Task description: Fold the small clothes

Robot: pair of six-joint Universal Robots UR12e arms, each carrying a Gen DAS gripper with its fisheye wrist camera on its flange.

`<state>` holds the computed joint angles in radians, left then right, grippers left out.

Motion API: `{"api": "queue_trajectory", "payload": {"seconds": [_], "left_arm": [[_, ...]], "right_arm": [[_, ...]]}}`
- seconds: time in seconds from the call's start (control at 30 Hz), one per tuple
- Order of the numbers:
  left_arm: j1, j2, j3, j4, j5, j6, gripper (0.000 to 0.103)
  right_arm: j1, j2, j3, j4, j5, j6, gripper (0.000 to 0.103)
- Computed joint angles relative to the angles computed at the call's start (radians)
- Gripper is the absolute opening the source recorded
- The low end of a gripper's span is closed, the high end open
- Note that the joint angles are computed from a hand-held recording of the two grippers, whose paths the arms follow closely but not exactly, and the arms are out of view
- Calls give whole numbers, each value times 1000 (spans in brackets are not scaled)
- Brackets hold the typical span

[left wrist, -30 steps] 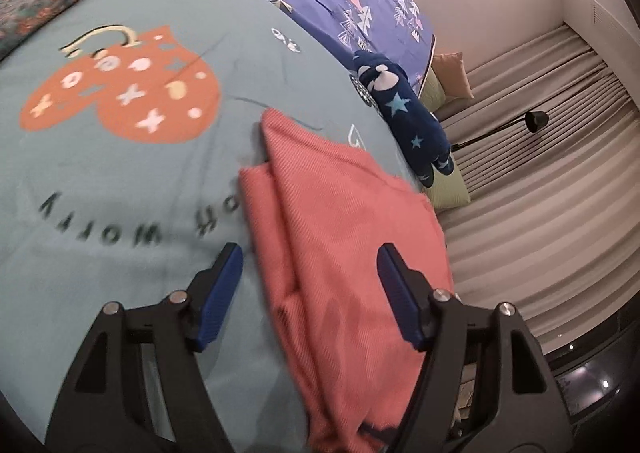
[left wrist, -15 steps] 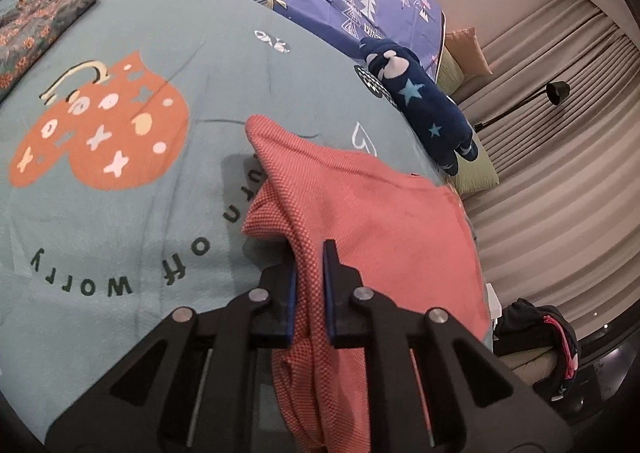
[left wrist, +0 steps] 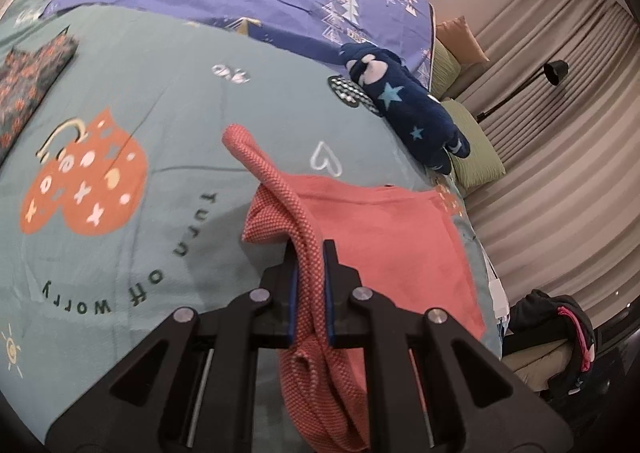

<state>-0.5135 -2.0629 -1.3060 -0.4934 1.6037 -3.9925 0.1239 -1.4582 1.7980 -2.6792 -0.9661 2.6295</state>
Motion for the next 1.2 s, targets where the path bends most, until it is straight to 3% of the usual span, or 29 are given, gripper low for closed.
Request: {"api": "queue_trajectory", "payload": {"seconds": [0.23,0.73,1.0,1.2], "left_arm": [[-22,-52,132,-107,26,55,11],[-66,-221,476,-353,66,124,11],[-80,-341,701,-505,55,152,11],[-94,-481,967,-673,46,181,11]], "right_arm": [[-65,14,-37,20,78,107,11],[-180,30,-48,-14,162,269,11],[-234,20,-30,-11,195,337,11],[-277,29,-30,6,232,384,11]]}}
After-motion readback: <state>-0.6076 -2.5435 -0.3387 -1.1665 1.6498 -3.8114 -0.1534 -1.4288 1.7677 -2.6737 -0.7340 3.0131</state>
